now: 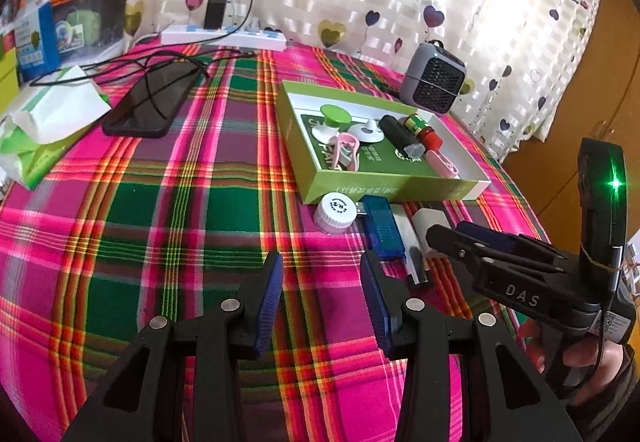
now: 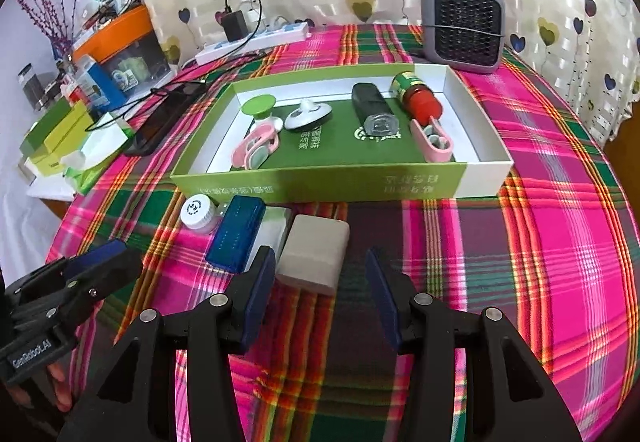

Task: Organize rigid objects
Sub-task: 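Grasp the white square charger with the right tool while the left tool grasps the white round container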

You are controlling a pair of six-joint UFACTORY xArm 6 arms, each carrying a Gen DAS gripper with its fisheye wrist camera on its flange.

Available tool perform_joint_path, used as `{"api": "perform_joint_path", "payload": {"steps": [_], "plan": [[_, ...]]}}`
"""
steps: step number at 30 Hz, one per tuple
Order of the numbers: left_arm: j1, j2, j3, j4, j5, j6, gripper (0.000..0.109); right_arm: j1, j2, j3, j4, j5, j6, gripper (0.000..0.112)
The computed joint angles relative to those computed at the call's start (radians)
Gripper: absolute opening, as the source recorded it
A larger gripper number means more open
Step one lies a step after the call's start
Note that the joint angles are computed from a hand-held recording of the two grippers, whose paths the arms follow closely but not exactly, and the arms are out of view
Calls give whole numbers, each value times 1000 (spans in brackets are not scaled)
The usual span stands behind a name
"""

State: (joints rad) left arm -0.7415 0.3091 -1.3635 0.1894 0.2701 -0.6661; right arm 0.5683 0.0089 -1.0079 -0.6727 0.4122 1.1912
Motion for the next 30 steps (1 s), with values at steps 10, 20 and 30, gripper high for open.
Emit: {"api": "perform_joint_path", "payload": {"steps": [10, 20, 30], "plan": [[1, 56, -84, -84, 45, 95, 39, -12, 53, -55, 21, 39, -13, 49], [-6, 153, -245, -75, 166, 127, 39, -28, 30, -31, -10, 68, -7, 49], [-8, 228, -364, -51, 252, 125, 39, -22, 33, -43, -57, 126, -34, 48]]}}
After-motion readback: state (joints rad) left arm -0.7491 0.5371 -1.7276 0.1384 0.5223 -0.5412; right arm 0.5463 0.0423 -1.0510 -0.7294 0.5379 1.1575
